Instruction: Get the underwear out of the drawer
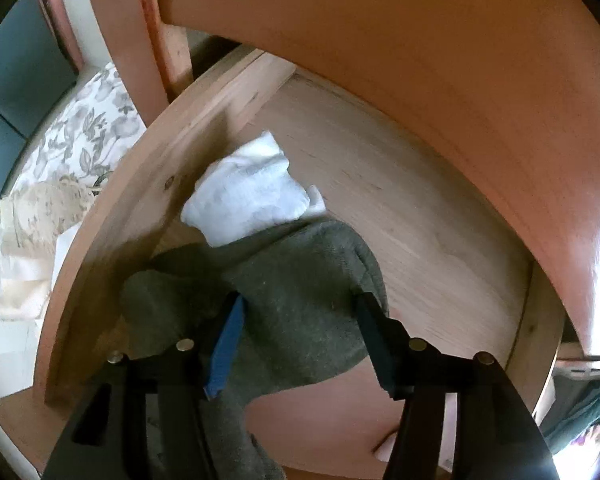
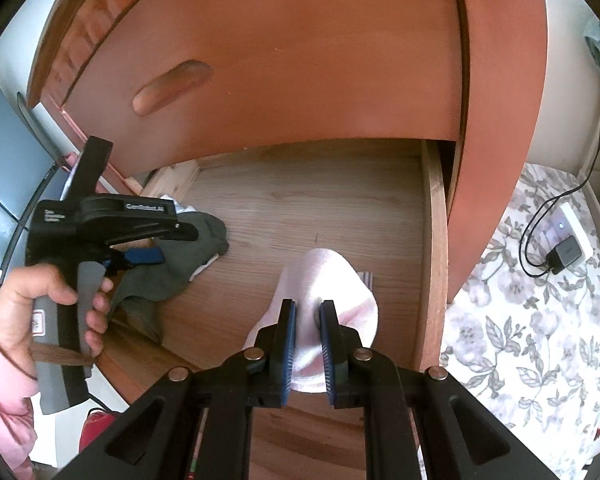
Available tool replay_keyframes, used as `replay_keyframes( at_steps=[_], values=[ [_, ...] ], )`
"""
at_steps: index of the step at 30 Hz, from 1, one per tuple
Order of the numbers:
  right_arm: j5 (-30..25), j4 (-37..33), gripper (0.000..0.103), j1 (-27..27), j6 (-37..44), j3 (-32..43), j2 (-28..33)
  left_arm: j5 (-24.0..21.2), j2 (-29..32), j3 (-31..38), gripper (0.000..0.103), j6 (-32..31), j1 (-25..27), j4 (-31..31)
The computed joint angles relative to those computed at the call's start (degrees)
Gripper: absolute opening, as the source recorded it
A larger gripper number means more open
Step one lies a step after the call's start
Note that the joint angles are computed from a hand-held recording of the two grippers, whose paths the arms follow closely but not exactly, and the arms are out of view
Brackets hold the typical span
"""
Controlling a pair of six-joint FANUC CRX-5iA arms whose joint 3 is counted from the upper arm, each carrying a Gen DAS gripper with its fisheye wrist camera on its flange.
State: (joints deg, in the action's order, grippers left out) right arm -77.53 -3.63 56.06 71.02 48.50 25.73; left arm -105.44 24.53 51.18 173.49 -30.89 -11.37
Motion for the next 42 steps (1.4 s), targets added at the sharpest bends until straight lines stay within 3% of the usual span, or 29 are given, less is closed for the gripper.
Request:
replay_keyframes(
  at_steps=[5,9,15,17,22,30,37,39,42],
  values=[
    [0.0,0.1,0.013,0.0,-0.4,-0.1,-0.1,2.3,-0.9,-2.2,0.058,0.9,0.8,1.2],
    [0.1,0.4,0.013,0.2,-0.7,-0.4,-0.3,6.0,-3.4,-6.5,0.038,2.3,1.0,1.8],
    [-0.3,0.8,0.013,0.4,-0.9,0.1,0.0,10.6,-7.2,-12.1,0.028,2.9,1.3,1.9],
    [-0.2,1.1,0.013,0.6,-1.1,0.0,-0.1,10.2,-7.7,-12.3,0.026,3.5,0.4,0.6],
    [-0.4,1.4,0.013,0.7,-1.3,0.2,-0.1,15.9,-12.4,-18.2,0.024,3.1,-0.2,-0.2],
    [-0.5,2.2,0.013,1.2,-2.4,1.4,-0.4,20.8,-18.1,-22.2,0.020,3.1,-3.0,-4.3],
    [0.7,4.7,0.013,3.3,-2.5,3.8,-0.7,19.8,-19.5,-18.7,0.018,2.7,-8.0,-11.9],
    [1.2,5.3,0.007,3.9,-2.2,4.7,-0.6,19.6,-19.9,-17.8,0.016,1.8,-9.1,-13.7],
    [1.5,6.7,0.007,5.0,-1.7,7.1,0.2,17.7,-19.3,-14.7,0.013,-0.7,-11.0,-16.8]
  ],
)
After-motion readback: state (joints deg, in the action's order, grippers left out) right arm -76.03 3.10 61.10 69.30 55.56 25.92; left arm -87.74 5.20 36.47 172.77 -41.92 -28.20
